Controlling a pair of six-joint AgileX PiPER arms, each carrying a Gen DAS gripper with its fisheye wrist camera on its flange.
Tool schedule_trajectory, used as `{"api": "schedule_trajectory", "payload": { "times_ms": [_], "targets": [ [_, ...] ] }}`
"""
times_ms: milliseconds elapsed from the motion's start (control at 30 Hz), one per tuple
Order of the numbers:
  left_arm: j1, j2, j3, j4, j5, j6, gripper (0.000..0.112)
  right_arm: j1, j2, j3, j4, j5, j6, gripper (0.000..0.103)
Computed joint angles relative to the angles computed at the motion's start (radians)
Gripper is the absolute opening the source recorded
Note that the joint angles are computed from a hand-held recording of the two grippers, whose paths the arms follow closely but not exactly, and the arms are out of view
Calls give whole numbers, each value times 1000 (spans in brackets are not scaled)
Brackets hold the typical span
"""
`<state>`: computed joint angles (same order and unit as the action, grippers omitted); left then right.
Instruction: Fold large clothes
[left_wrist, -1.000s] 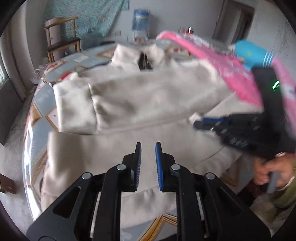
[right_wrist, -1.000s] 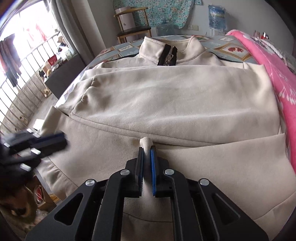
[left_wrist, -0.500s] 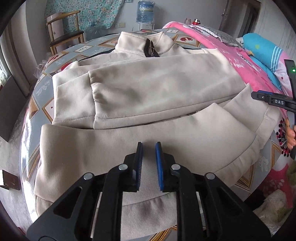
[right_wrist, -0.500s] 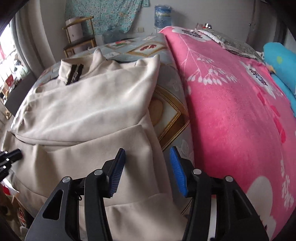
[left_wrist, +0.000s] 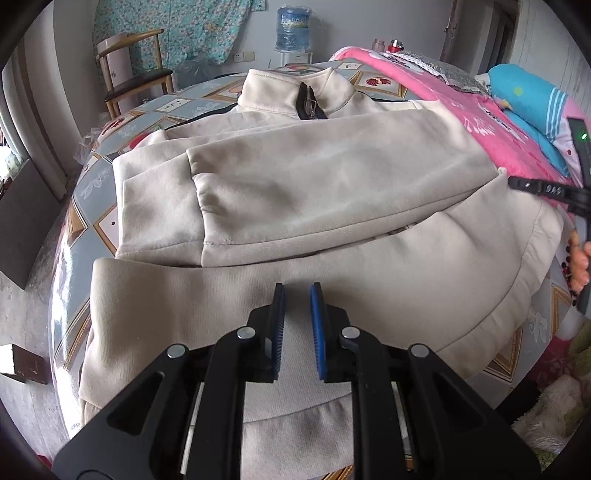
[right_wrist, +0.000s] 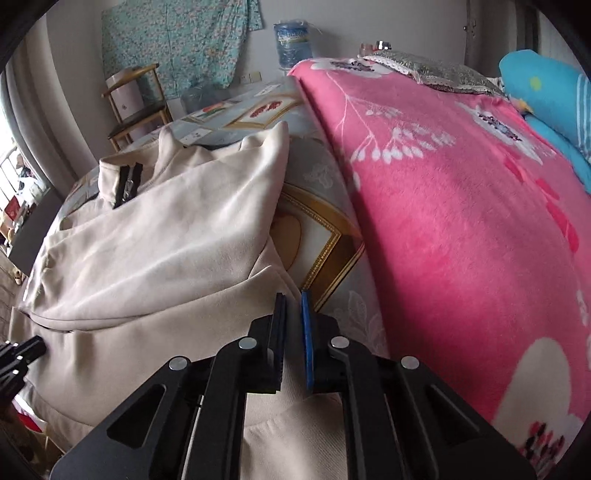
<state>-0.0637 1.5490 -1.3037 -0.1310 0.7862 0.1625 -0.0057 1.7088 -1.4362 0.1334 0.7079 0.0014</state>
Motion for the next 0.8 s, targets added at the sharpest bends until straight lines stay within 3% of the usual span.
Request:
{"api": "schedule_trajectory", "payload": {
  "times_ms": [100,133,167,267,400,433,467,533,700,800],
  "targets": [
    [1,-8,16,-3,-17,-4,15,5,-68,-11,71,41,-73,20],
    [6,-10,20,-14,-21,3,15,14,-87,-13,106,56,-107,37],
    [9,-13,26,-22,-25,8,15,24,-99,-21,182,89,-167,47],
    [17,-23,43,-36,-42,14,12,110,-52,-76,338,208,-290,48],
    [24,-40,70,-25,-67,7,9,272,67,-165,255,274,-242,48],
    [28,-43,74,-28,-70,9,9,306,103,-187,223,279,-226,44],
    [38,-50,84,-44,-78,24,8,325,121,-197,191,276,-208,19],
    [59,-56,96,-78,-85,54,8,350,142,-207,150,262,-198,6],
    [143,-78,105,-146,-71,110,7,368,81,-176,116,155,-129,2],
    [231,-107,100,-321,-25,263,7,373,146,-224,36,146,-49,2]
  ]
}}
